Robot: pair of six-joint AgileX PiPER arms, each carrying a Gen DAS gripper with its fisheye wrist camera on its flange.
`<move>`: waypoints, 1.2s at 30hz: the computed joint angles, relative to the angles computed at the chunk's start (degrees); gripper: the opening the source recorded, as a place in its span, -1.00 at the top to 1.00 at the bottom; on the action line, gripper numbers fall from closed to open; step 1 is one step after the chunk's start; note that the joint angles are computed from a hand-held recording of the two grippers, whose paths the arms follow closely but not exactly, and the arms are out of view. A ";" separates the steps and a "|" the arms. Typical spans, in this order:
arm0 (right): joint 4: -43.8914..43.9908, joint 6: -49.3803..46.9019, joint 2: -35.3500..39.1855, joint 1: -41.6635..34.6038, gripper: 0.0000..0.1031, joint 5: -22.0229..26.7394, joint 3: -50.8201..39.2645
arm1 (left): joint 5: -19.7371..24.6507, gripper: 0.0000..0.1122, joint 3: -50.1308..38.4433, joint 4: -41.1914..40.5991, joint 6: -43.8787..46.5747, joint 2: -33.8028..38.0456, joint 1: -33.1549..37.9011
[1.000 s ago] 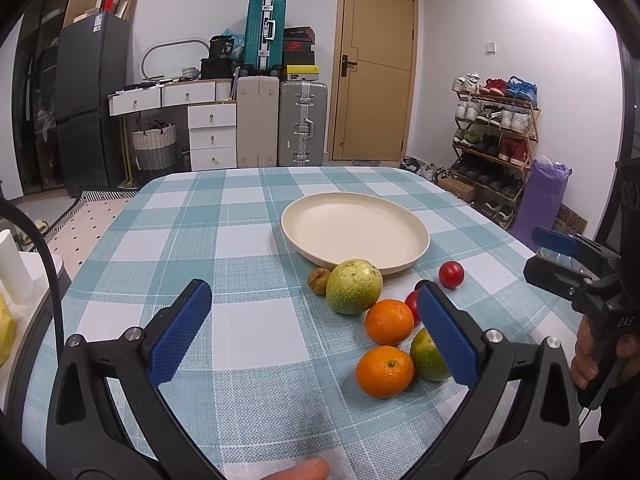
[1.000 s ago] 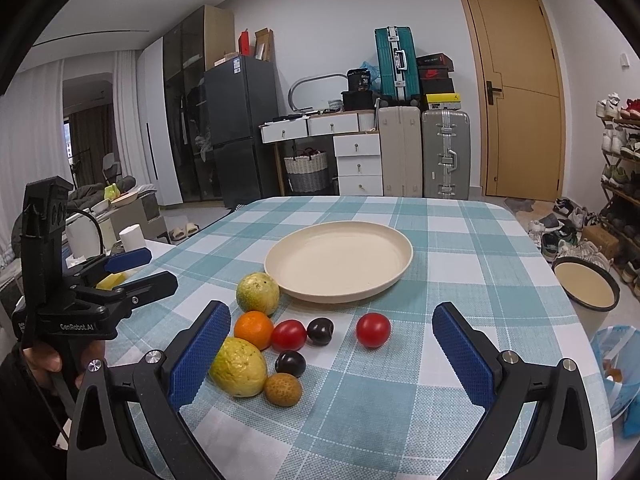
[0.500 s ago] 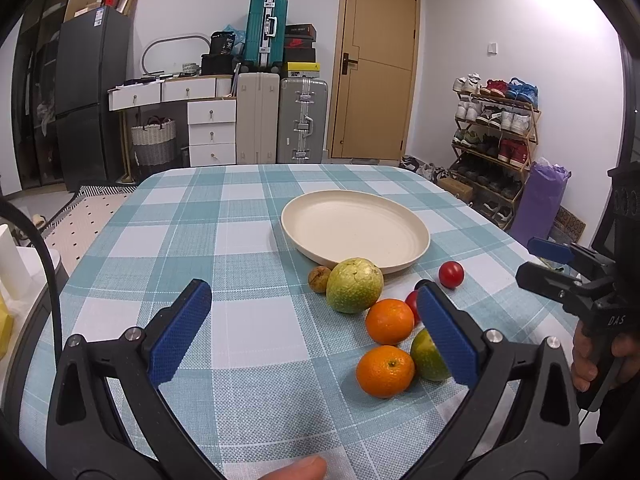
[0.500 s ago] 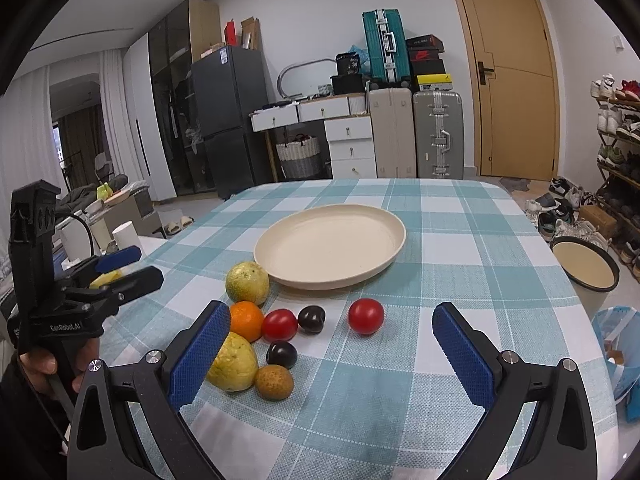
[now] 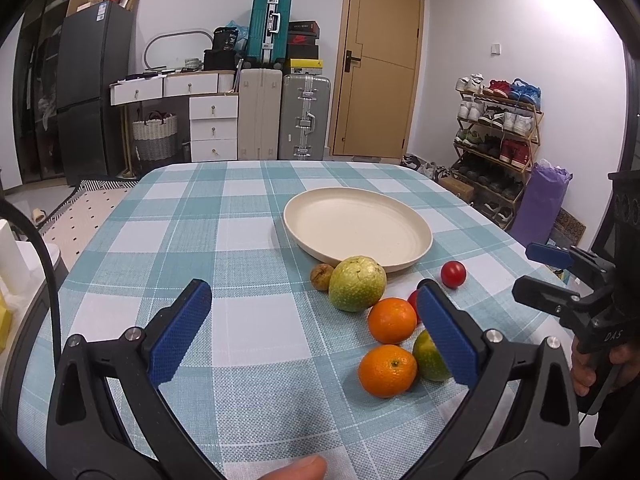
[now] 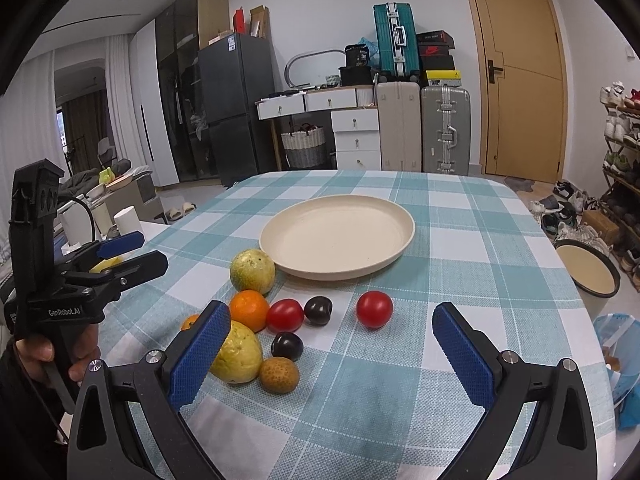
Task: Organize fruits
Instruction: 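Close the left gripper on a tangerine while the right gripper grasps a small brown fruit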
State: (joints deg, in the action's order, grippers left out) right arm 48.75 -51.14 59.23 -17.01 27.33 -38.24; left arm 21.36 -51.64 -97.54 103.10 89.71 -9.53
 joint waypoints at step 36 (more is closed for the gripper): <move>-32.54 27.58 11.52 14.20 -0.04 7.86 -6.89 | 8.50 -0.62 -11.34 51.41 -39.17 8.65 -3.77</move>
